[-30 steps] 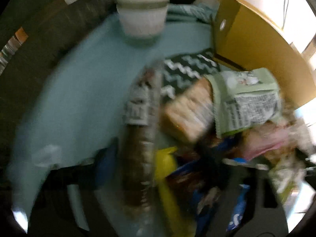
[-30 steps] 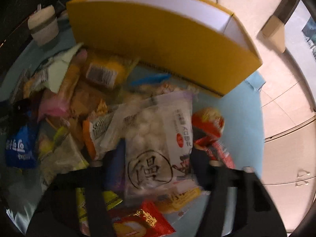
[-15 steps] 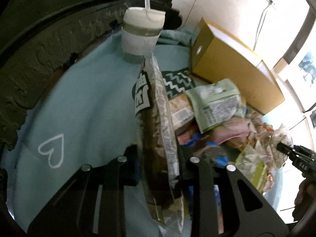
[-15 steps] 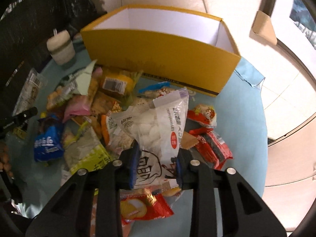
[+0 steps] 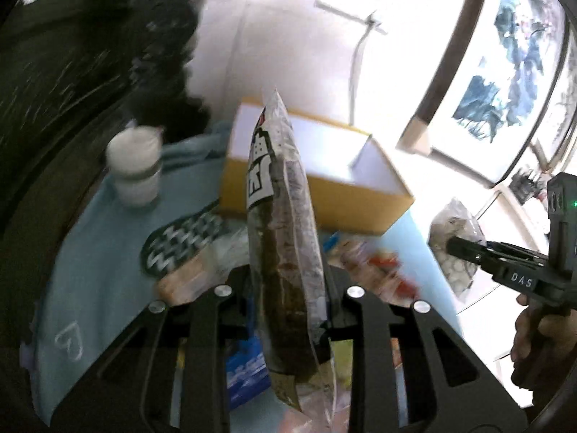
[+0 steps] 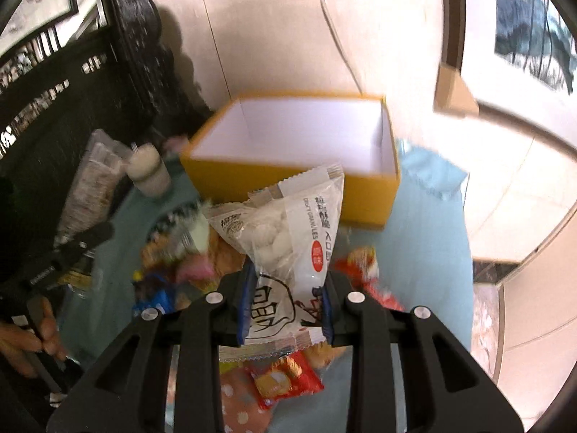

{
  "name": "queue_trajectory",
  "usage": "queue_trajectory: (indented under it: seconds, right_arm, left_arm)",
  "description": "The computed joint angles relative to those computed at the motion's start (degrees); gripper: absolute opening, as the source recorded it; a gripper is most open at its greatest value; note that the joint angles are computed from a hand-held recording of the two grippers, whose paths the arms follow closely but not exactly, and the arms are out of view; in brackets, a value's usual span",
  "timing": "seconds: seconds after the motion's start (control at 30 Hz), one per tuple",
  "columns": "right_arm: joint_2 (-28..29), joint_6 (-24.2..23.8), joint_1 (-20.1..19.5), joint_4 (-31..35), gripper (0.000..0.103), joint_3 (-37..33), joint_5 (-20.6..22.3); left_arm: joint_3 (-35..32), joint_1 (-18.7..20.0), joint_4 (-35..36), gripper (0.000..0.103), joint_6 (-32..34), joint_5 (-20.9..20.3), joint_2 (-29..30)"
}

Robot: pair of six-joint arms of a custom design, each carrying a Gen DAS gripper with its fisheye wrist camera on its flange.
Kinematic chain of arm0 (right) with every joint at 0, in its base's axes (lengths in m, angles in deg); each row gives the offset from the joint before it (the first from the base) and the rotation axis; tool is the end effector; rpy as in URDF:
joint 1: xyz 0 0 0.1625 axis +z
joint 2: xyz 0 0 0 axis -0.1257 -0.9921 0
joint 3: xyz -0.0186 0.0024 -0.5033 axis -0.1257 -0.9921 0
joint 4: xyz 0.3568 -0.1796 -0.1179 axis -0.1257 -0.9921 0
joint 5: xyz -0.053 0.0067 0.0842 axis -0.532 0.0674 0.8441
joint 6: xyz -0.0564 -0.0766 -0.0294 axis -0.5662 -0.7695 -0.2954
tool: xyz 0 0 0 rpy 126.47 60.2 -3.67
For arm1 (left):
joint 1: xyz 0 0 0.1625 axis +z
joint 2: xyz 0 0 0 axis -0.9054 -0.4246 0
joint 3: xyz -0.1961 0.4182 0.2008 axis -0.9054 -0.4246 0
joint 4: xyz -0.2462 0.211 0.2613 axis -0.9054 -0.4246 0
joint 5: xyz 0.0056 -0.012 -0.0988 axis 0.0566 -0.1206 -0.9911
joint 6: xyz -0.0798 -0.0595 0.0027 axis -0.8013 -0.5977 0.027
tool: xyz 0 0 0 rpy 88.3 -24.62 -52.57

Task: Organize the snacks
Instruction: 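Carry both snacks to the yellow box and release them inside, then grasp blue biscuit pack with left tool while right tool grasps red snack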

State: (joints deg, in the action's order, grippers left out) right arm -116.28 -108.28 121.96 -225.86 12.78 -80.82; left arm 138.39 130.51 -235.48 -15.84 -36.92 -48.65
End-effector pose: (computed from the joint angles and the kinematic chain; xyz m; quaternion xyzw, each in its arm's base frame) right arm 0.4085 -0.6657 0.0278 0.3282 -0.8937 0.2334 0.1977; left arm -0.0410 -0.5733 0.3718 0.0493 0.8650 -0.4380 0.2399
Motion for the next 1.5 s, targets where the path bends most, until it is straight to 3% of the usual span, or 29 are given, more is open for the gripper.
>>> queue_trajectory:
  seconds: [0.27,0.43,0.47,0.5,0.53,0.6,0.73,0.87,1.17,1.23,1.37,1.5]
  right_arm:
    - [3.0,-1.7,1.2,5.3,0.031,-15.0,1.1]
    - [10.4,-1.4,1.1,17.4,0.032,-34.1,-0.4]
    - [12.4,-0.8,1.0,20.8,0.039,-38.5,-1.6]
    - [14.8,-0.2,1.0,24.3,0.048,-43.4,-4.0]
    - [17.3,0.4,1.0,27.2,0.062,-48.1,-7.4]
    - [18.4,0.9,0.6,28.6,0.062,-50.5,-8.3]
    - [15.3,1.4,-0.2,22.9,0.062,-43.0,-7.4]
    - [11.9,1.8,-0.4,18.7,0.062,-33.4,-7.5]
    - [2.8,1.7,-0.9,9.6,0.062,-5.4,-7.3]
    - [1.9,2.7,-1.4,7.1,0.062,0.4,-8.4]
    - [1.8,2.5,-1.9,3.0,0.062,7.9,-10.5]
    - [3.3,0.1,-1.5,0.7,0.062,10.0,-13.0]
  left_arm:
    - [-15.0,0.4,4.6,0.026,4.3,-3.5,7.3]
    - [-29.8,2.6,13.4,0.031,8.0,-1.6,14.4]
    - [-33.6,3.5,17.7,0.045,6.5,-0.9,16.0]
    - [-36.2,4.0,21.2,0.074,4.9,0.4,17.0]
    - [-37.9,4.2,23.7,0.083,3.3,3.3,17.7]
    - [-38.6,4.3,24.9,0.086,2.4,4.8,17.8]
    - [-33.9,4.1,18.5,0.090,7.1,5.6,16.0]
    - [-27.7,3.7,15.9,0.090,5.8,6.9,13.5]
    - [-7.0,1.9,15.7,0.093,-7.8,9.7,5.1]
    - [-3.0,1.8,15.8,0.093,-8.3,11.4,4.3]
    - [3.6,2.8,15.6,0.093,-11.8,12.7,2.8]
    - [6.6,3.9,13.8,0.093,-14.1,12.7,2.4]
